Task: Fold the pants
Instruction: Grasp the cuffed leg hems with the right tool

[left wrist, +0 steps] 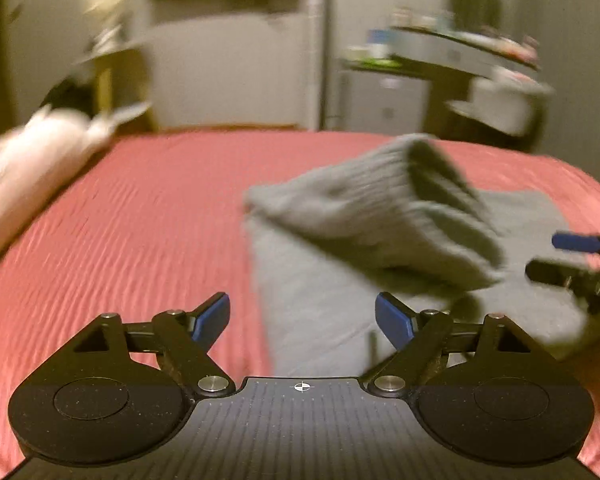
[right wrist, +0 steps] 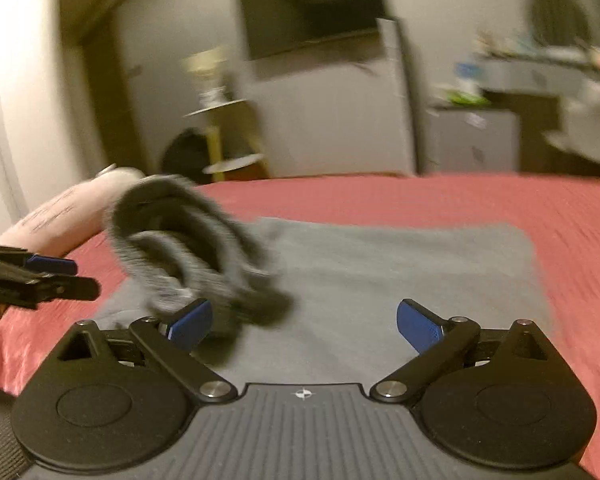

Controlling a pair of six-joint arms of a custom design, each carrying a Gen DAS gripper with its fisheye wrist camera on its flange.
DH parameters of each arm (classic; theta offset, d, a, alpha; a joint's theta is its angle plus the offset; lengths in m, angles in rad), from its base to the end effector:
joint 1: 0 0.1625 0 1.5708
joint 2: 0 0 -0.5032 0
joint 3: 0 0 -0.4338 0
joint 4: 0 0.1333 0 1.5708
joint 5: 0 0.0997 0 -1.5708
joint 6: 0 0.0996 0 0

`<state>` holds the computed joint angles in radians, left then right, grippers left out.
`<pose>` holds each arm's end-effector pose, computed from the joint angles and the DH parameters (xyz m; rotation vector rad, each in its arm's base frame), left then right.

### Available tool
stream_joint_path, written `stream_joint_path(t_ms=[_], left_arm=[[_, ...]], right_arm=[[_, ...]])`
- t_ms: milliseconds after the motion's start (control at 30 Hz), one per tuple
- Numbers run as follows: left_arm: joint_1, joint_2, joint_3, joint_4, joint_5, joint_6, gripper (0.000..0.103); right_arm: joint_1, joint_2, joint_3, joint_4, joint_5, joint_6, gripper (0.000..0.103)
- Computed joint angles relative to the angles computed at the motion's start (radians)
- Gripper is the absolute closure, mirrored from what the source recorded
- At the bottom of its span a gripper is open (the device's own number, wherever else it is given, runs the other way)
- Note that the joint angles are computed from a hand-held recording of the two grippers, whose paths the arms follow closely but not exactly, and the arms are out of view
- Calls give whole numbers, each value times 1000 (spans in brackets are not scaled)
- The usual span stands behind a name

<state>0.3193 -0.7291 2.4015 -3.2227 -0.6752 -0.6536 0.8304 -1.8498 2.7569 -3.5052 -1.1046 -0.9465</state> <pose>-0.3417 -0.3353 0.0019 0.7311 2.3315 -0.9419 -0.0415 -0.3094 0.3439 0.5524 -2.2949 1.2925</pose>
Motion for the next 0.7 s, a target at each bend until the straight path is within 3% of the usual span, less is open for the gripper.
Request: stream_joint_path(t_ms=[67, 133, 233, 367, 433, 500, 667, 700], left_arm=[[18, -50, 31, -8, -39, -74, 18], [50, -70, 46, -51, -80, -44, 17], [84, -73, 27, 4, -142, 68, 16], [129, -55, -12, 65, -242, 138, 17], [149, -49, -24, 63, -287, 179, 17], [155, -41, -34, 63, -292, 218, 17], [184, -17, -59, 84, -294, 236, 17], [180, -19, -50, 76, -287, 230, 17]], right_arm=[[115, 110, -23, -70, -126, -29, 4], [192, 193, -49, -104, -223, -64, 4], [241, 285, -64, -212, -252, -121, 4], [323, 287, -106, -97, -300, -127, 4], [351, 318, -101, -161, -326, -148, 4], [357, 344, -107, -193, -328, -119, 4], [400, 374, -218, -44, -401, 1, 4], [399, 377, -234, -13, -407, 35, 9]])
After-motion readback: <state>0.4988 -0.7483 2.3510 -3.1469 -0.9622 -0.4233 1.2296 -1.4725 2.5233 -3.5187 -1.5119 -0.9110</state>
